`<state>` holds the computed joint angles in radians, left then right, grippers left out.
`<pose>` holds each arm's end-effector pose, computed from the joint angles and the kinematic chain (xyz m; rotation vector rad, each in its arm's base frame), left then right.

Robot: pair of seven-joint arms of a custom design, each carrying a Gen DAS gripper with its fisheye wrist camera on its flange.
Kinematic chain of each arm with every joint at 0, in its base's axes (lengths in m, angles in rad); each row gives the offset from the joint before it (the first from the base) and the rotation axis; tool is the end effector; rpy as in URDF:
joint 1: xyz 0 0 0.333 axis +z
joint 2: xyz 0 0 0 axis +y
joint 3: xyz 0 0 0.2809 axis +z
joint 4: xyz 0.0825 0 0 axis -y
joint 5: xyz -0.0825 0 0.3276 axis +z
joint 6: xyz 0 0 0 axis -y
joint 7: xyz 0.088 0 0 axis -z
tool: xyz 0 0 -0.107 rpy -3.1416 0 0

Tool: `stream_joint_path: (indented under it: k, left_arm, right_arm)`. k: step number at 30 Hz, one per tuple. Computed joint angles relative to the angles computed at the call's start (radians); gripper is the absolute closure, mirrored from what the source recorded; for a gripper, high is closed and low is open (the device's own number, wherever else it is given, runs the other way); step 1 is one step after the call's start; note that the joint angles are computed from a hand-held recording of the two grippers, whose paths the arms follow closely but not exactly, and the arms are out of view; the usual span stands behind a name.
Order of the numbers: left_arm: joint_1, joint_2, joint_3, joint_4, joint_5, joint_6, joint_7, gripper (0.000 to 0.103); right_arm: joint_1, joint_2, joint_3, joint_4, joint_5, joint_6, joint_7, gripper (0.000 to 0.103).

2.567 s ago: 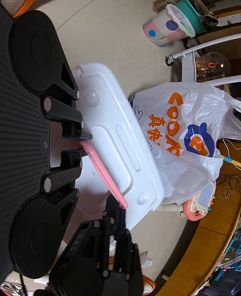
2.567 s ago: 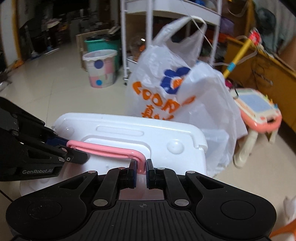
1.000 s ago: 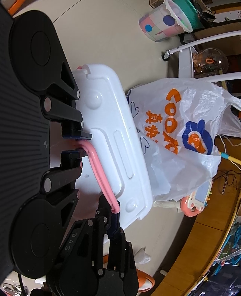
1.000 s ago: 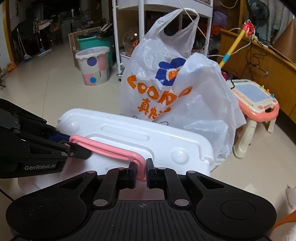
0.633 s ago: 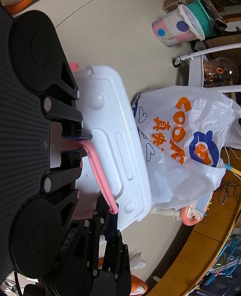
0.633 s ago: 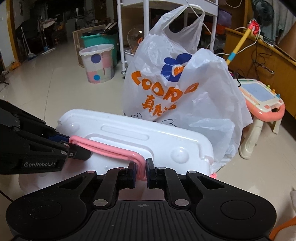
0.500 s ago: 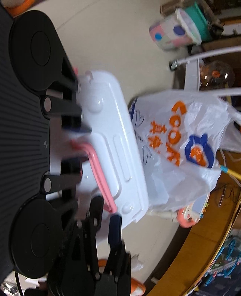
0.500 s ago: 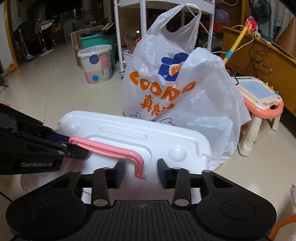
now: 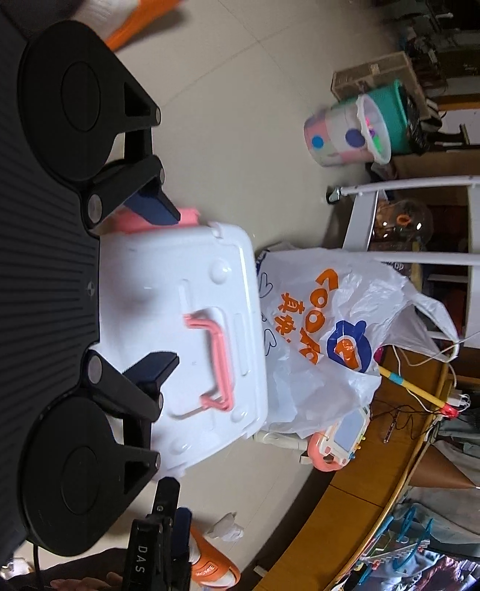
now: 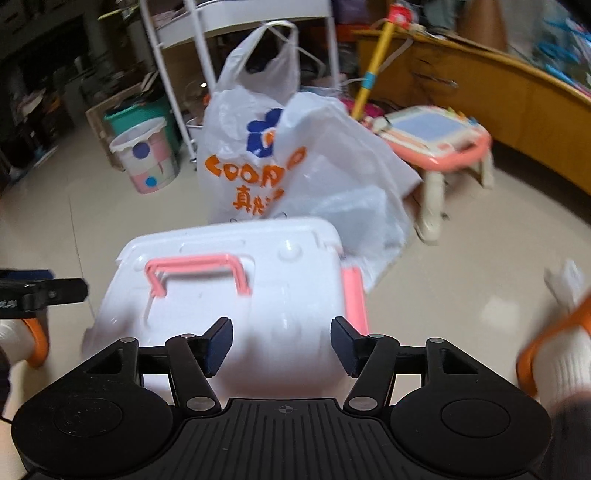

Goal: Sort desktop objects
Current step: 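Open both grippers and withdraw them from the closed bin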

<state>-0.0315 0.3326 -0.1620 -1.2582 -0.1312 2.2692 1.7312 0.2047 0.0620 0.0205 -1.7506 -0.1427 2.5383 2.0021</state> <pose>0.6248 -0.1046 0.6220 -1.6063 2.1280 -0.8480 0.5596 0.1296 0.5882 -1.6505 1.8611 -0.5553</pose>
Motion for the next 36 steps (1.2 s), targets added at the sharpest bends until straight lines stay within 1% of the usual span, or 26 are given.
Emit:
stream_joint_path:
  k: [2, 5, 7, 13, 18, 20, 24, 27, 31, 33, 36]
  left_arm:
    - [0.012, -0.089, -0.003, -0.101, -0.022, 0.001, 0.012, 0.017]
    - [0.009, -0.215, 0.004, -0.253, -0.03, 0.04, 0.018, 0.016]
    - [0.002, -0.292, 0.009, -0.345, -0.038, 0.06, 0.024, 0.008]
    - [-0.029, -0.471, 0.024, -0.552, -0.067, 0.058, 0.006, 0.008]
    - [-0.051, -0.597, 0.023, -0.717, -0.029, 0.053, -0.044, 0.005]
    - [-0.058, -0.631, 0.021, -0.763, -0.01, 0.026, -0.067, 0.005]
    - [-0.078, -0.68, 0.027, -0.828, -0.003, -0.014, -0.069, 0.005]
    - [-0.088, -0.726, 0.022, -0.88, 0.02, 0.002, -0.062, 0.005]
    - [-0.101, -0.776, 0.029, -0.925, 0.025, 0.025, -0.054, 0.005]
    - [-0.105, -0.798, 0.031, -0.948, 0.025, 0.04, -0.052, 0.005]
    - [-0.104, -0.812, 0.021, -0.962, 0.047, 0.054, -0.063, 0.005]
  right_arm:
    - [0.006, -0.074, 0.003, -0.081, -0.04, 0.004, 0.067, 0.045]
    - [0.003, -0.175, 0.024, -0.185, -0.08, -0.004, 0.154, 0.043]
    - [0.001, -0.235, 0.039, -0.247, -0.076, -0.014, 0.186, 0.042]
    - [-0.012, -0.391, 0.098, -0.395, -0.113, -0.075, 0.275, 0.041]
    - [-0.004, -0.481, 0.139, -0.481, -0.118, -0.133, 0.319, 0.038]
    - [0.006, -0.512, 0.154, -0.513, -0.117, -0.164, 0.335, 0.038]
    - [0.032, -0.561, 0.165, -0.567, -0.086, -0.211, 0.354, 0.038]
    - [0.04, -0.585, 0.171, -0.594, -0.067, -0.219, 0.387, 0.038]
    - [0.037, -0.605, 0.186, -0.608, -0.082, -0.222, 0.421, 0.038]
    - [0.039, -0.614, 0.195, -0.614, -0.093, -0.228, 0.43, 0.035]
    - [0.046, -0.625, 0.196, -0.625, -0.092, -0.236, 0.441, 0.032]
